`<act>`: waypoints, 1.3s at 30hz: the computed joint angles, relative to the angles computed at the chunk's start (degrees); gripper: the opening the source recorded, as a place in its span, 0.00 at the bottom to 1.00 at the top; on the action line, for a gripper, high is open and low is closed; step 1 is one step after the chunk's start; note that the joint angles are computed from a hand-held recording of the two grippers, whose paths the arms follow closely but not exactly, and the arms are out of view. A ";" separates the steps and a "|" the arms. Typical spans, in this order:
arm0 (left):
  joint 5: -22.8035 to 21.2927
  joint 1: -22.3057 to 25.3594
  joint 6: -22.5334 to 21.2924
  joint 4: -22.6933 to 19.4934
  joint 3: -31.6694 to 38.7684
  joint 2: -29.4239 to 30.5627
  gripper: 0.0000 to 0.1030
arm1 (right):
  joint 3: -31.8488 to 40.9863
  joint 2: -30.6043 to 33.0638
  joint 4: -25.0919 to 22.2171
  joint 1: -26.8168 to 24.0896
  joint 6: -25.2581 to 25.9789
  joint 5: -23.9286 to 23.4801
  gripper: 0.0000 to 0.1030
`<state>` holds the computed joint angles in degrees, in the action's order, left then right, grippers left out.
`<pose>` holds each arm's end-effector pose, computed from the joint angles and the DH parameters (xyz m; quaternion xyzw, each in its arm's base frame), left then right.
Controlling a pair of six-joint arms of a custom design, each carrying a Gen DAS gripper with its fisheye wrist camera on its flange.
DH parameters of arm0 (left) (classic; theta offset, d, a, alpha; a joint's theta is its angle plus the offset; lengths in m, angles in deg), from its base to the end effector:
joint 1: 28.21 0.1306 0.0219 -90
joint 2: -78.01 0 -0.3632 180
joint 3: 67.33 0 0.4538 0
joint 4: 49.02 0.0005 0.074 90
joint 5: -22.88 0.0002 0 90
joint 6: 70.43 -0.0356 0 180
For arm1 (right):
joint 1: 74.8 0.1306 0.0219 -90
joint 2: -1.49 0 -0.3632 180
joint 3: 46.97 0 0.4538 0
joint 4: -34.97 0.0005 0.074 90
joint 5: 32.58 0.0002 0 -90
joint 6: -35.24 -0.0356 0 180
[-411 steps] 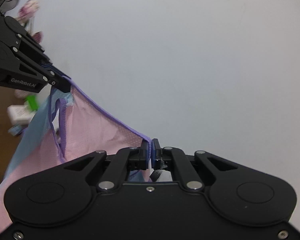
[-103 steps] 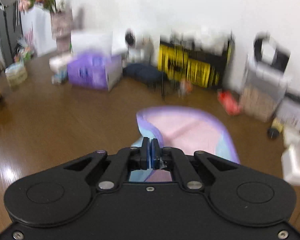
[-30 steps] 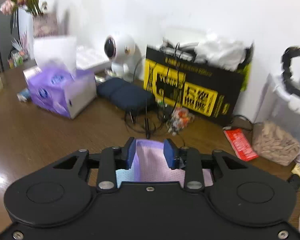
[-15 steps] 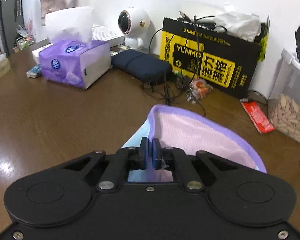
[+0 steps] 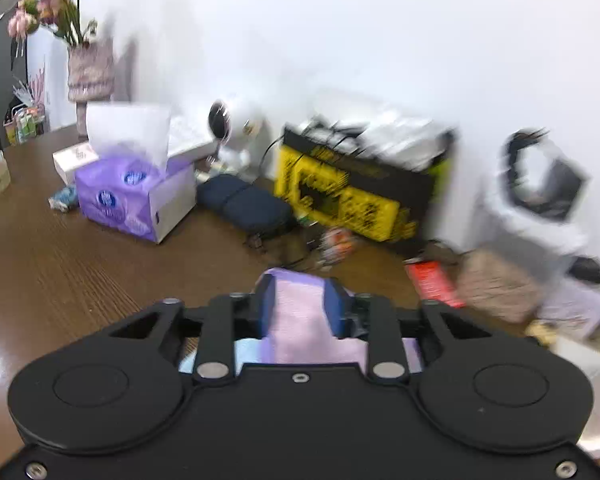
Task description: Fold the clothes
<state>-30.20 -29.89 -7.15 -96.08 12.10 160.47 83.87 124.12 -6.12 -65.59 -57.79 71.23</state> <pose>0.4921 -0.0363 0.3880 0.3235 0.8378 -0.2204 0.3805 0.7496 0.1124 0.4422 0.0104 0.8738 -0.0544 0.4832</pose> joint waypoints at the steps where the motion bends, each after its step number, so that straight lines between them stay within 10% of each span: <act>1: 0.31 -0.07 -0.38 0.07 -0.43 -0.73 0.29 | -2.28 -2.29 0.06 -0.26 -0.28 0.24 0.54; 11: 2.80 -7.29 -11.52 -4.22 -4.35 -3.42 0.35 | -21.95 -18.68 -4.93 -4.01 -3.63 -3.11 0.56; 25: -3.22 -11.38 -9.46 0.56 -5.37 -1.77 0.34 | -24.44 -14.11 -2.83 -6.68 -5.61 -7.25 0.37; 29: -1.85 -10.80 -7.97 1.23 -6.35 -2.44 0.13 | -23.80 -13.27 -2.43 -6.05 -4.53 -5.94 0.07; 39: 3.98 -5.95 -1.01 2.74 -6.69 -3.38 0.07 | -18.13 -11.24 -3.29 -4.30 -4.25 -4.58 0.06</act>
<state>-26.22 -35.84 -8.16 -93.35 5.42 157.09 65.74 112.89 -9.41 -69.89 -62.04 66.65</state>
